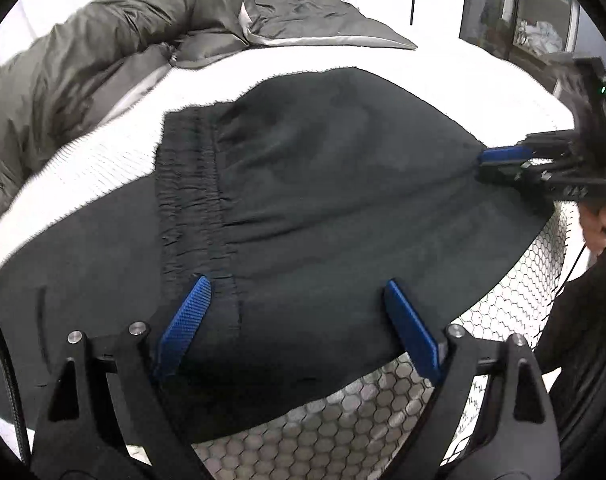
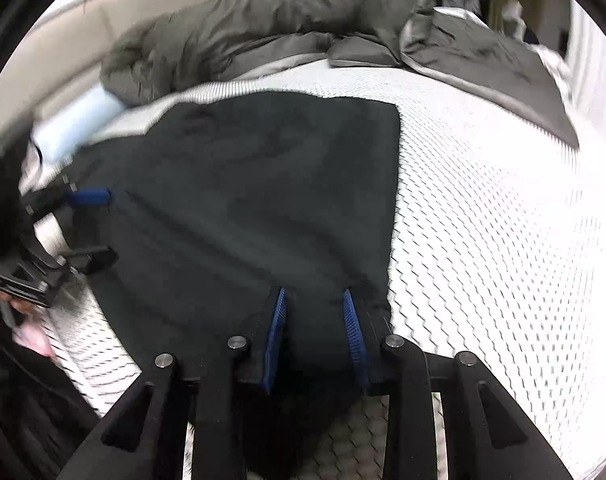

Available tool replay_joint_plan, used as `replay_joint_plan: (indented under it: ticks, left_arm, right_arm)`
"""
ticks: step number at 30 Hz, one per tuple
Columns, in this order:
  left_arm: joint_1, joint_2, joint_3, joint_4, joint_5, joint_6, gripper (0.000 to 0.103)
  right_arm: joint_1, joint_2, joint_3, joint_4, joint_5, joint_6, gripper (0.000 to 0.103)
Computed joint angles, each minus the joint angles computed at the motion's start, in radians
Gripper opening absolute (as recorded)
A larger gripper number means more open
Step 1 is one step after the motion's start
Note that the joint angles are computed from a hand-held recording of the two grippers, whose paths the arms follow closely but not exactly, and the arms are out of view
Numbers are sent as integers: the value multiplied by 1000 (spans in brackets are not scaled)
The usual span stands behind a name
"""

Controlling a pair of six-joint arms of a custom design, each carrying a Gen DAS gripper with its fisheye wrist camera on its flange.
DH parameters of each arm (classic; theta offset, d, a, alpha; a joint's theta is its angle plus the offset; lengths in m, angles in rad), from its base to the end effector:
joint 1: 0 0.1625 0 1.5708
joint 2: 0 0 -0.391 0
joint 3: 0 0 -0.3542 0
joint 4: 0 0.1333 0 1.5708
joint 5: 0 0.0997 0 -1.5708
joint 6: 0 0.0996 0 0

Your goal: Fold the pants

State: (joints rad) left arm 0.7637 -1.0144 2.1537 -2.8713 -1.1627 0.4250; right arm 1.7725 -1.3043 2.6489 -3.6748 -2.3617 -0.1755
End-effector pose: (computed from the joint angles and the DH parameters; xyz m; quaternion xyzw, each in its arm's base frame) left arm -0.2183 -0.4483 0.0986 0.5507 0.8061 -0.1158 0.1833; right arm 0.1219 -0.2843 0.2124 0.0204 -0.8687 0.3467 0.3533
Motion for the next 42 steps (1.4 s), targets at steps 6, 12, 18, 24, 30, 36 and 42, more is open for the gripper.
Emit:
replay_joint_plan:
  ticks: [6,12,18,24,30,36,42]
  left_arm:
    - [7,-32,-52,-25,-98,-25,91]
    - [32,113,-237,167,-111,-35,90]
    - [61,160,-244,124,-15,71,90]
    - [106,112,-289,225,-44,-35,91]
    - [58,57,-242,87,-83,10,91]
    - [36,210,-377,161,-69,45,67]
    - [85,278,-487,333,-95,15,31]
  right_arm:
    - [86,120,-111,-124,-37,-112,64]
    - [64,187,-279,176,-41,-109,56]
    - [25,191,-280,281,-137,-43,55]
    - [-21,89,-198,197,-120,-43,55]
    - [-9,-18,-169,173,39,-30,55]
    - [-57,57,-294,288,117,-48,55]
    - [-80,161,-364,370,10,-105,54]
